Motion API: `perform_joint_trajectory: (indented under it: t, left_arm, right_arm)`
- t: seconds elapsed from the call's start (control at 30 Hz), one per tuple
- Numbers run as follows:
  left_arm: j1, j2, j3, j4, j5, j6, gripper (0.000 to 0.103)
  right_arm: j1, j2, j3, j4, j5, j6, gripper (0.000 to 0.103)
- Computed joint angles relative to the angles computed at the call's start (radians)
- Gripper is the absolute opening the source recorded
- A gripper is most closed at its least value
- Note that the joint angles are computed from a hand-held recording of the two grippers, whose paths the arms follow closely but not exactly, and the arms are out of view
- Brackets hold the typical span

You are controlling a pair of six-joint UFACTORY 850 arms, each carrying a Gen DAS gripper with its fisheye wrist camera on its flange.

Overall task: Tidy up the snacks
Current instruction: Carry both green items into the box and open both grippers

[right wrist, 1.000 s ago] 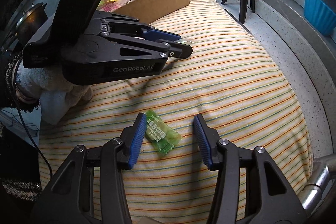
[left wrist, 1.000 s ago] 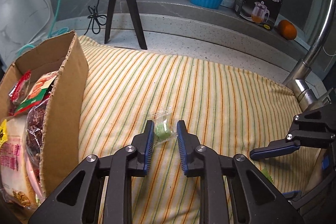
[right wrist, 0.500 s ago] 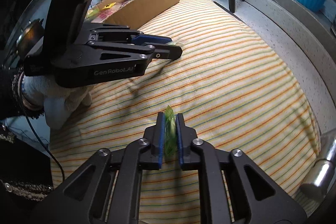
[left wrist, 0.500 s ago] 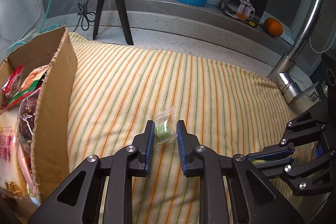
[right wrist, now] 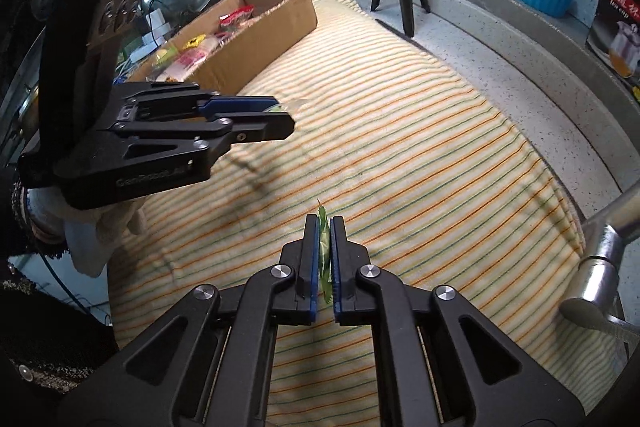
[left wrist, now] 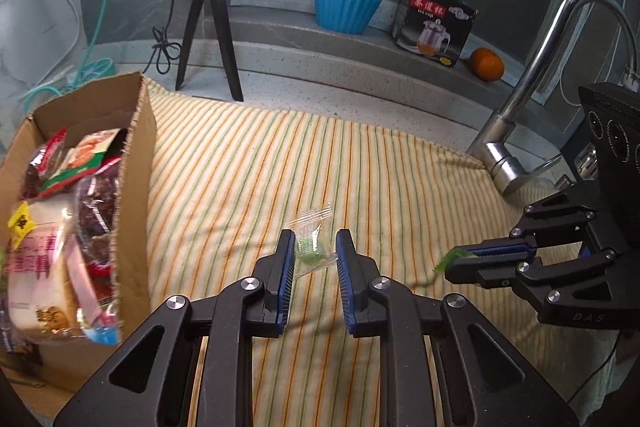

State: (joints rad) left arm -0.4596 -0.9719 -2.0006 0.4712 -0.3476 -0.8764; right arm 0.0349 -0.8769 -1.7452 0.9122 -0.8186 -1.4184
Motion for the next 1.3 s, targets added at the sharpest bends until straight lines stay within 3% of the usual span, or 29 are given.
perform_joint_trajectory:
  t: [0.33, 0.6, 0.87, 1.3]
  left_arm:
    - [0.004, 0.183, 0.241, 0.311, 0.063, -0.310, 0.019]
    - [0.033, 0.318, 0.416, 0.547, 0.062, -0.552, 0.019]
    - [0.083, 0.388, 0.512, 0.671, 0.049, -0.700, 0.019]
    - [0.145, 0.390, 0.524, 0.635, 0.058, -0.630, 0.019]
  right_arm:
    - [0.024, 0.109, 0.102, 0.057, 0.070, 0.006, 0.005]
    - [0.074, 0.164, 0.129, 0.114, 0.082, 0.001, 0.005]
    - [0.163, 0.118, 0.017, 0.117, 0.074, 0.093, 0.005]
    - [0.270, -0.029, -0.239, -0.024, 0.078, 0.353, 0.005]
